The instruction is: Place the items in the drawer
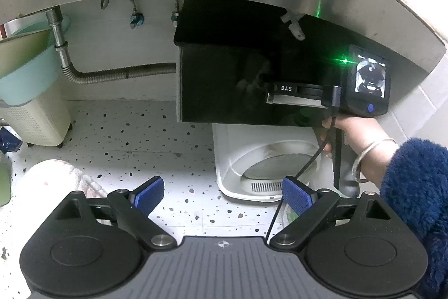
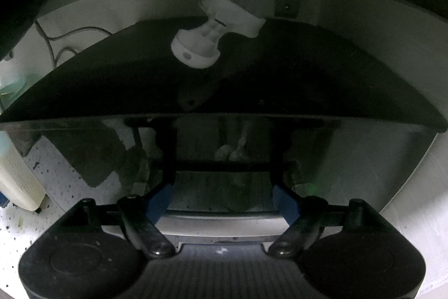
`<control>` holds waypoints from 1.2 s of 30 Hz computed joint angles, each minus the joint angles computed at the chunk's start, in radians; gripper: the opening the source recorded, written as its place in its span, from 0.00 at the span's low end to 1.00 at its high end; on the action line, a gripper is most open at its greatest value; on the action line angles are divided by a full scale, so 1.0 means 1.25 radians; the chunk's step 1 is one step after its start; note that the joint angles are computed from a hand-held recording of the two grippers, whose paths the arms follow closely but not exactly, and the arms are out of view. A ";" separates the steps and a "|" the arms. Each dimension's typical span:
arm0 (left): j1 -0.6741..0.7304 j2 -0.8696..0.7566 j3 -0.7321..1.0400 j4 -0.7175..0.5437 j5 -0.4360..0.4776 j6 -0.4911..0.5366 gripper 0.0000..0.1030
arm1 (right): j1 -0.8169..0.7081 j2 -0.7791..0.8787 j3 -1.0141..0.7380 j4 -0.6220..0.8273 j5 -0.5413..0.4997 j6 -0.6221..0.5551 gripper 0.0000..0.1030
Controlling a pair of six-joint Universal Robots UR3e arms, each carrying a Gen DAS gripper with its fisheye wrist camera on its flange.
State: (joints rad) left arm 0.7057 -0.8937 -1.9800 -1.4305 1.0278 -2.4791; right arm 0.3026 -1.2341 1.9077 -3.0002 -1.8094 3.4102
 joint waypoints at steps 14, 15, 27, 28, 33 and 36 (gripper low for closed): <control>-0.092 -0.045 -0.086 0.238 0.085 -0.067 0.89 | 0.018 -0.155 0.148 -0.038 0.024 -0.033 0.78; -0.102 -0.051 -0.087 0.250 0.093 -0.073 0.89 | 0.024 -0.170 0.154 -0.026 0.022 -0.027 0.78; -0.146 -0.062 -0.085 0.289 0.120 -0.071 0.89 | 0.166 -0.323 0.147 0.178 -0.121 0.098 0.79; -0.152 -0.064 -0.085 0.294 0.125 -0.073 0.89 | 0.176 -0.343 0.156 0.183 -0.126 0.105 0.82; -0.151 -0.055 -0.075 0.278 0.118 -0.068 0.89 | 0.236 -0.411 0.136 0.284 -0.214 0.185 0.84; -0.145 -0.043 -0.067 0.263 0.108 -0.062 0.89 | 0.258 -0.436 0.097 0.386 -0.268 0.264 0.84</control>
